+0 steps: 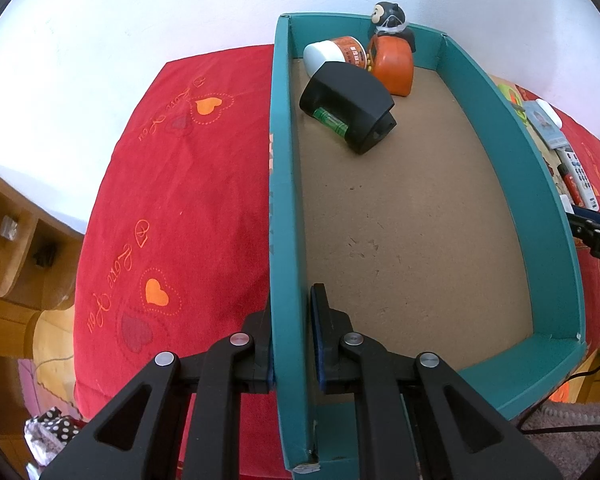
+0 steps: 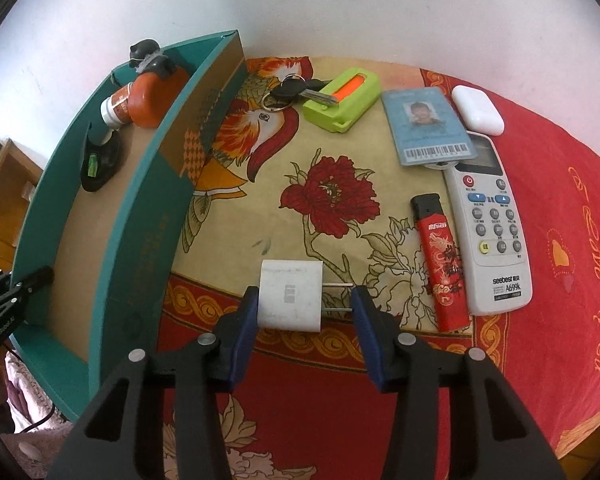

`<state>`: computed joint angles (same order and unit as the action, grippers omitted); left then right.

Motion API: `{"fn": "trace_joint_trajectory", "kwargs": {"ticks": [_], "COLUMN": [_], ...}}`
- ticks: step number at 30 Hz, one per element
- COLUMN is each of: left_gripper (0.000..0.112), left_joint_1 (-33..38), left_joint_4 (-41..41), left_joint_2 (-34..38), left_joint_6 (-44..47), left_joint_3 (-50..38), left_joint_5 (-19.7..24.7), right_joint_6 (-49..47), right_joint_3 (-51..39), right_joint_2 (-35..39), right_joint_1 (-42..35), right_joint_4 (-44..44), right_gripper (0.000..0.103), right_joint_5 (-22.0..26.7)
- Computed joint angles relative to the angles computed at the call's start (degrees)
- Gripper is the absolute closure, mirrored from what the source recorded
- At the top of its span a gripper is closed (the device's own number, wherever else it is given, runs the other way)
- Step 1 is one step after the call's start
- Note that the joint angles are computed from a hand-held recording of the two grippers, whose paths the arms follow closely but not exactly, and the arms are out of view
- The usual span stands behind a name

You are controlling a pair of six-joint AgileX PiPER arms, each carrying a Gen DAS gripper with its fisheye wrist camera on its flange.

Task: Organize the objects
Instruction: 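Grasp the white plug charger with the right gripper, then carry the plug charger into the tray beside the black case and release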

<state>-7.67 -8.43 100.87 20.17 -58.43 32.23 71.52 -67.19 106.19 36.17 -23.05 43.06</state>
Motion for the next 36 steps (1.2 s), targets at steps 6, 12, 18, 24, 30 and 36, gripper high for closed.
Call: {"fn": "trace_joint_trajectory", "kwargs": {"ticks": [6,12,18,24,30,36], "left_gripper": [0.099,0.099,0.099,0.099,0.099,0.099], "left_joint_1": [-0.1,-0.3,-0.7,-1.0,-1.1,-1.1], "left_joint_4": [-0.3,-0.2,0.4,0.7,0.6,0.4], "left_joint_2": [0.2,0.2,0.4,0.3,0.5,0.7], "left_joint_6": [0.3,-0.1,-0.8,-1.4,-1.3,-1.2], "left_joint_3": [-0.1,0.0,-0.2,-0.2,-0.3,-0.6], "left_joint_5": [-0.2,-0.3,-0.4,-0.5,-0.7,-0.8], "right_joint_6": [0.4,0.0,-0.1,-6.0,-14.7,-24.5], "right_joint_3": [-0.4,-0.1,-2.5,-11.9,-23.9,-37.6], "right_joint_2": [-1.1,-2.9,-4.3,-0.7,6.7,16.1], "right_joint_1": [0.1,0.3,1.3,1.3,0.8,-0.2], "right_joint_4": [-0.2,-1.8,-2.9,-2.4,0.3,3.9], "right_gripper": [0.058,0.058,0.058,0.058,0.058,0.058], "right_joint_5": [0.8,1.1,1.6,3.6,5.6,9.5]}}
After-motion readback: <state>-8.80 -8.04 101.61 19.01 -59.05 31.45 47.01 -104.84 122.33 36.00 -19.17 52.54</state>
